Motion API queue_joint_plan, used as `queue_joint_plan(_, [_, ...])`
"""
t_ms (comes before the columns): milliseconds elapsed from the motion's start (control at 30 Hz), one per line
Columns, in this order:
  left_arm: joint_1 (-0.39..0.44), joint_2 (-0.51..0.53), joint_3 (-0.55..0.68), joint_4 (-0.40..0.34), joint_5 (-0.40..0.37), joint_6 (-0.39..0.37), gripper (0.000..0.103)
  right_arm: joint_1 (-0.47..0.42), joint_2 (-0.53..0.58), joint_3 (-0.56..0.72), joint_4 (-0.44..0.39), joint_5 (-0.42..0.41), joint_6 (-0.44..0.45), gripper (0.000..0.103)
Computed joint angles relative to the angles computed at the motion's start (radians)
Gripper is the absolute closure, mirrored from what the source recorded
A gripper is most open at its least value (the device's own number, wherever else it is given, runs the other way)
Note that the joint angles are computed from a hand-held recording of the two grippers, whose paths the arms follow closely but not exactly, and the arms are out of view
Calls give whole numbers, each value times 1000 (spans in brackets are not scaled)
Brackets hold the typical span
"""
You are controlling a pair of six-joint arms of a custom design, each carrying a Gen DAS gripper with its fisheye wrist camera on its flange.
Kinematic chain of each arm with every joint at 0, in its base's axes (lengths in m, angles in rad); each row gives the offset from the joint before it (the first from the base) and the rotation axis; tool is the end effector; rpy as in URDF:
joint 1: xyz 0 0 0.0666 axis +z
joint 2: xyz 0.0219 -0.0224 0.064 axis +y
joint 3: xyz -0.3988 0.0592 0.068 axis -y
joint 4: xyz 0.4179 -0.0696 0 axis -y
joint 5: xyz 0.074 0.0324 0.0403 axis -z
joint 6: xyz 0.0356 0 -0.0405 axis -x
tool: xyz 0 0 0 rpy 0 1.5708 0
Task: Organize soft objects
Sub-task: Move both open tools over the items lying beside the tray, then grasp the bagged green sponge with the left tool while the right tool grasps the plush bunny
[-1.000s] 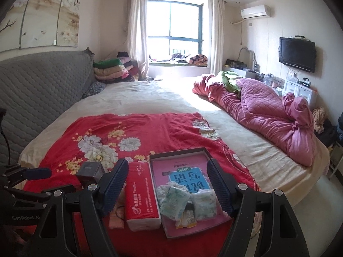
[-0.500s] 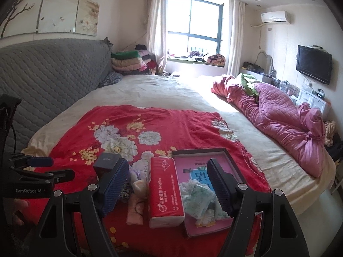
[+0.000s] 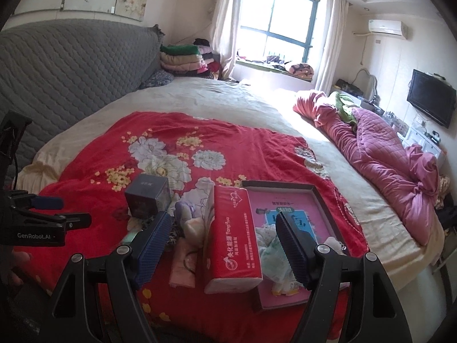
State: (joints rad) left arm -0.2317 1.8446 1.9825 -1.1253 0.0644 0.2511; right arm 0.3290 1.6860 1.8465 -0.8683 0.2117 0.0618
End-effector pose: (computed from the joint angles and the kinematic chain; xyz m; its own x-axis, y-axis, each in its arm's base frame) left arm 0.6508 -0.1563 0.4621 -0.8523 -0.0537 -0.5202 0.0536 0.9805 -0.1889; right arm 0.5991 0.1962 0.5148 -0.6039 -0.2700 -0.7499 -0.2025 0.9620 -0.1833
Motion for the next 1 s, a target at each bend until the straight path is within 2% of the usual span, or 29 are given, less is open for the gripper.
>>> queue_joint_plan(167, [-1,34,-11,3,36,4,28,6,31,1,-13,10,21,26])
queue_joint_plan(367, [-3,82,-2,4,60,-25,28,9,73,13,-33,27,71,26])
queue_joint_plan(533, [-2,145,49,-15,99,-42,28,7,143,81,-68,39,129,26])
queue_joint_plan(667, [-3,190,94,-40,96,-53,28,10,214,166,-128,53,182,26])
queue_joint_plan(867, [13,226,124,-45,145,-63,28,25,309,278,-180,70,343,26])
queue_joint_plan(1000, [22,246,137,-62,170,-77,28,32,395,394,-260,69,464,26])
